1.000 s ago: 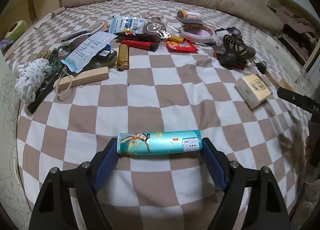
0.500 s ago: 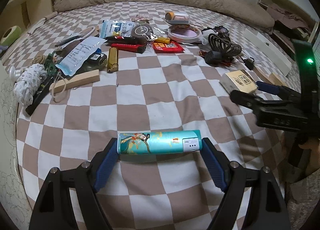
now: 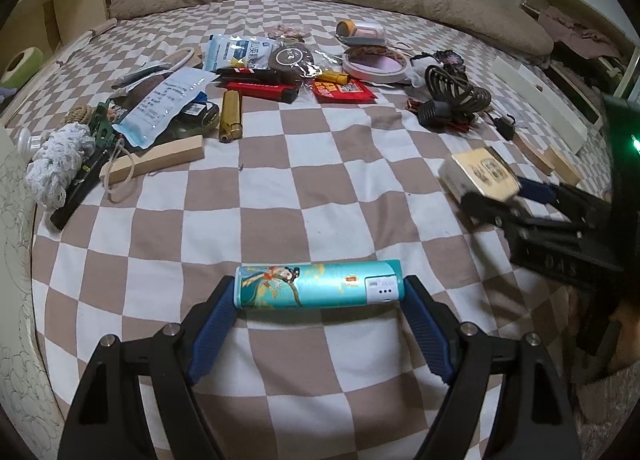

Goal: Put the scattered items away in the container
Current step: 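Lift the tissue pack with the right tool while the left tool lifts the lighter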

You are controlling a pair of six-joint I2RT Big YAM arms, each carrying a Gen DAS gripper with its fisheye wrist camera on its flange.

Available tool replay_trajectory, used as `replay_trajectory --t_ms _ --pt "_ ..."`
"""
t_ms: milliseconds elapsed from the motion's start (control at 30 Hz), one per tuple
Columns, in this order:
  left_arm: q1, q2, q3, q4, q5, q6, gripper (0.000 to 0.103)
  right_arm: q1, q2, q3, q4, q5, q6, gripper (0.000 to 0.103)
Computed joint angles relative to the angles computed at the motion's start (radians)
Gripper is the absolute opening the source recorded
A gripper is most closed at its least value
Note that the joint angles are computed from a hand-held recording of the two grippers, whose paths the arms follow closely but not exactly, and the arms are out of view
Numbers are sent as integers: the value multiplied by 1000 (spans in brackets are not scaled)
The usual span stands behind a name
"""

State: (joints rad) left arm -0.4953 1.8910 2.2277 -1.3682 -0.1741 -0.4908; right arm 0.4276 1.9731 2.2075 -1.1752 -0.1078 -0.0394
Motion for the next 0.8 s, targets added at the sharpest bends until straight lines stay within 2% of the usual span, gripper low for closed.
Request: replay_trajectory --t_ms 200,333,467,800 --pt "1 -9 -6 10 -7 6 82 5 -56 -65 1 5 0 75" --pt "0 -16 -14 19 -17 10 82 1 -111 -134 46 11 9 75" --pt "-3 -27 -25 39 -27 23 82 -11 -147 -180 72 -3 41 75" --pt "-9 -57 -61 59 -29 16 82 -18 -226 -316 82 28 125 75"
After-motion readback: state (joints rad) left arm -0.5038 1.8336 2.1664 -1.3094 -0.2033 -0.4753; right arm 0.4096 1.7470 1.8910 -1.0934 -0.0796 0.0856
